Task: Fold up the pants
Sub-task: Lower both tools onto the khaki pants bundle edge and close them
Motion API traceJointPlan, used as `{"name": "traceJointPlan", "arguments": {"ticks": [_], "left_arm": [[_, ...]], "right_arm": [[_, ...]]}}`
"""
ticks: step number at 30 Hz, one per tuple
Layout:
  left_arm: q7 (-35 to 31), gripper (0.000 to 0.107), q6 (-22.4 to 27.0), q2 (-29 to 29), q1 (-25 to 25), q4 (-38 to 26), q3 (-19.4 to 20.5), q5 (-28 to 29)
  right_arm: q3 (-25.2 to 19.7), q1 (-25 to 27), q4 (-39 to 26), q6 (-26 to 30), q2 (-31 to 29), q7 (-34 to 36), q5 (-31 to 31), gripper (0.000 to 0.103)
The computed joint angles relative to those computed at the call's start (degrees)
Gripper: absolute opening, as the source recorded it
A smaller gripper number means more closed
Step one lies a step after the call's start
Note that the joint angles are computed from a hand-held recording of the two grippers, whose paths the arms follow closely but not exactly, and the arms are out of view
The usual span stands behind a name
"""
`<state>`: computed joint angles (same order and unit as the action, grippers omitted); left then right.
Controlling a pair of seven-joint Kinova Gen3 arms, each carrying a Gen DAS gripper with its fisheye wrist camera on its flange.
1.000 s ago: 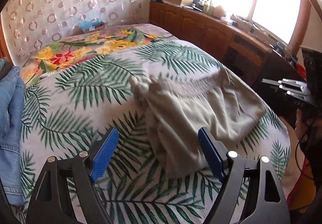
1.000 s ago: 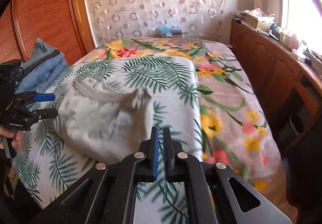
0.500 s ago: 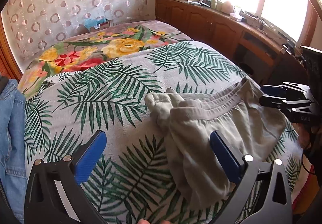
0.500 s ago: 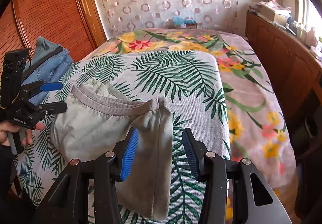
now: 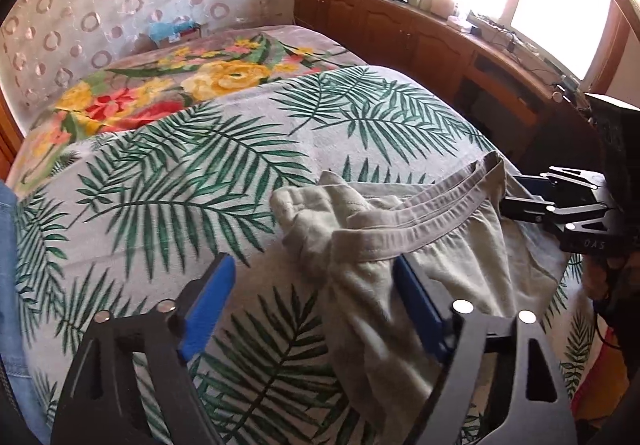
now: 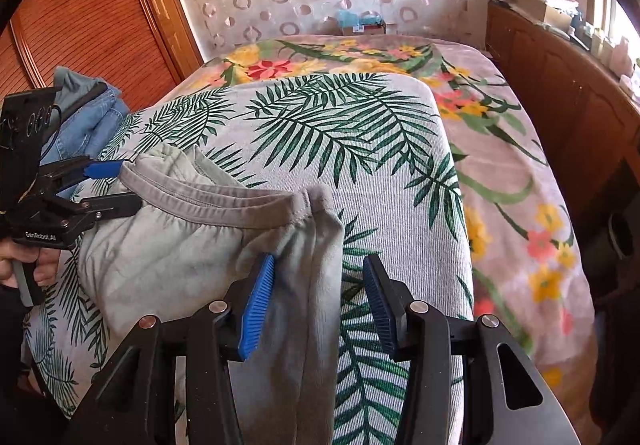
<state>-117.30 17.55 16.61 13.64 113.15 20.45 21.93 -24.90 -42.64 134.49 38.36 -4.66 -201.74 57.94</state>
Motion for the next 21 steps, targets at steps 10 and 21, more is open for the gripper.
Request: {"name": "traceJointPlan", "arguments": {"ticks": [10, 21], "left_arm": [[-7.5, 0.045, 1.9, 2.6, -5.2, -1.2, 5.5, 6.9], [-25.1, 0.015, 2.7, -4.2, -13.0, 3.8, 10.4, 23.9]], "right_arm": [[0.5, 0.5, 0.0, -2.6, -0.3, 1.0, -0.4, 0.033], [-4.1, -0.3, -2.5, 1.8, -2.7, 2.8, 0.3, 0.012]]}}
